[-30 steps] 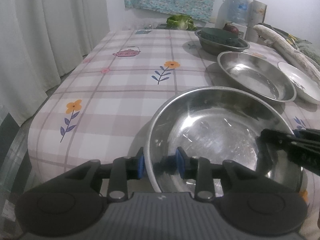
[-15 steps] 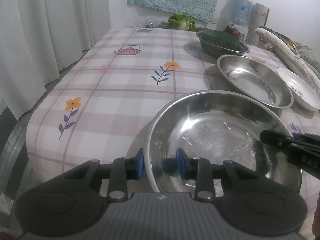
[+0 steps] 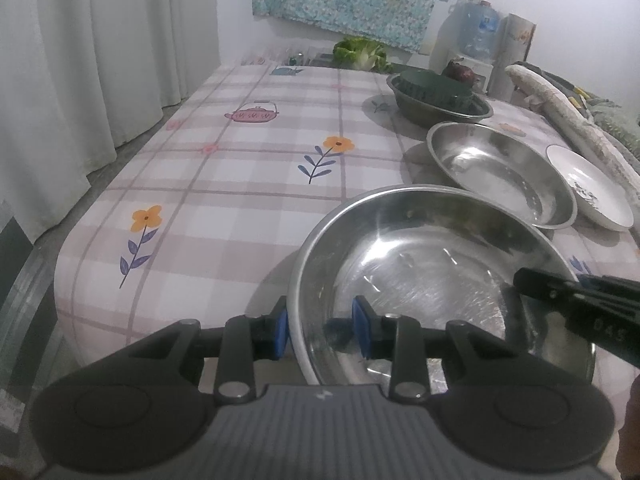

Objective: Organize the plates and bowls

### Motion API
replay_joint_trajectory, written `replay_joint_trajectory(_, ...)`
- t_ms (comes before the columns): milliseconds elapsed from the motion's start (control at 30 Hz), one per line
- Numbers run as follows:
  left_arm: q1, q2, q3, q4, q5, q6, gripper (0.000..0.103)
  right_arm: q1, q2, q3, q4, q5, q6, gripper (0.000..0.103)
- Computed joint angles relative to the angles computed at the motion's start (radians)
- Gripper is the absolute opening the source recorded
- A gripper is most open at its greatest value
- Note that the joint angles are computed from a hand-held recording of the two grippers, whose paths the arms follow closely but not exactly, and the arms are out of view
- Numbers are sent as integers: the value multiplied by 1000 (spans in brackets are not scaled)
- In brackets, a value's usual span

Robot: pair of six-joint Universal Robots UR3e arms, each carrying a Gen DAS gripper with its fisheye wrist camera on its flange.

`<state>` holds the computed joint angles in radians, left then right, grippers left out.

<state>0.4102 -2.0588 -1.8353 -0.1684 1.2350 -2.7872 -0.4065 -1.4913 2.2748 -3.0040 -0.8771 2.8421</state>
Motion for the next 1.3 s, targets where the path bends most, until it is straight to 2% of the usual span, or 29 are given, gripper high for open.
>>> replay_joint_trajectory(733,-26,28,20,-18,-10,-5,33,-57,-88,22,56,30,-2,16)
replay_joint_trajectory(1300,-106,0,140,-61,-19,-50,33,-149,-145,-21,144,64,-10,17)
